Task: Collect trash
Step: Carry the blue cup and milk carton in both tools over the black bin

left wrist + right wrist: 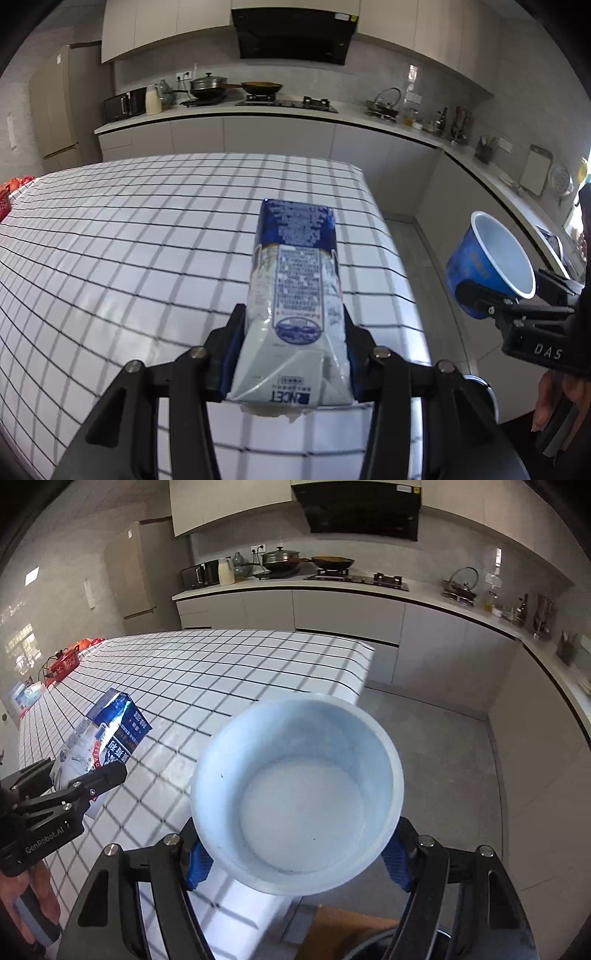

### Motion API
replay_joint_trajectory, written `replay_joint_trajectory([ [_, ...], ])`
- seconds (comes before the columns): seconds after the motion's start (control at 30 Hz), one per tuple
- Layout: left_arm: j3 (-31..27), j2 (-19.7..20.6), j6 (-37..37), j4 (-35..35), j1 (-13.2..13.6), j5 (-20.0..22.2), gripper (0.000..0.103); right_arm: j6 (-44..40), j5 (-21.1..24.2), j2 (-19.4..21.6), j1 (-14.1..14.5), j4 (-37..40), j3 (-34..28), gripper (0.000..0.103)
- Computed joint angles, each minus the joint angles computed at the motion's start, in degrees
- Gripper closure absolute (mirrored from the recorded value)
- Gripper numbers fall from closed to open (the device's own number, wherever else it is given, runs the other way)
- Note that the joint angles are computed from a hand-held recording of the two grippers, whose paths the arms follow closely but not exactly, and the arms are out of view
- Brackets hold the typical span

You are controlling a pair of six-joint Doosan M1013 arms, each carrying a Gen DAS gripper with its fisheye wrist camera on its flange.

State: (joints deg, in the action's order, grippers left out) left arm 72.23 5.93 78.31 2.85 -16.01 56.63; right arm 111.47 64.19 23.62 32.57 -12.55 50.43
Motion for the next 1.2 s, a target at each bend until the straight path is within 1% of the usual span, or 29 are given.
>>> replay_joint_trajectory([
  [0.27, 0.8, -1.2, -1.1, 1.2, -5.0, 0.4, 0.056, 2.3, -2.8, -8.1, -1.5, -1.1, 10.7, 0.027],
  [0.33, 1.0, -1.5, -1.6, 1.8, -6.6, 0.4, 0.056, 2.9, -3.2, -9.6, -1.9, -1.5, 12.6, 0.027],
  [0.57, 1.7, -2.1, -2.7, 2.7, -10.6, 0.2, 0.056, 4.5, -3.7, -15.0, -3.7, -3.3, 19.1, 0.027],
  [0.83, 2.9, -2.5, -4.0, 3.6, -14.6, 0.5, 0.056, 5.3, -4.5, -20.1, -5.5, -3.6, 25.7, 0.027],
  [1.1, 5.1, -2.8, -7.2, 6.1, -19.7, 1.9, 0.056, 3.1, -5.4, -24.4, -8.2, -0.4, 32.5, 0.027],
  [1.2, 5.1, -2.4, -7.2, 6.6, -21.0, 2.8, 0.056, 2.3, -5.6, -25.6, -9.2, 0.9, 34.4, 0.027],
])
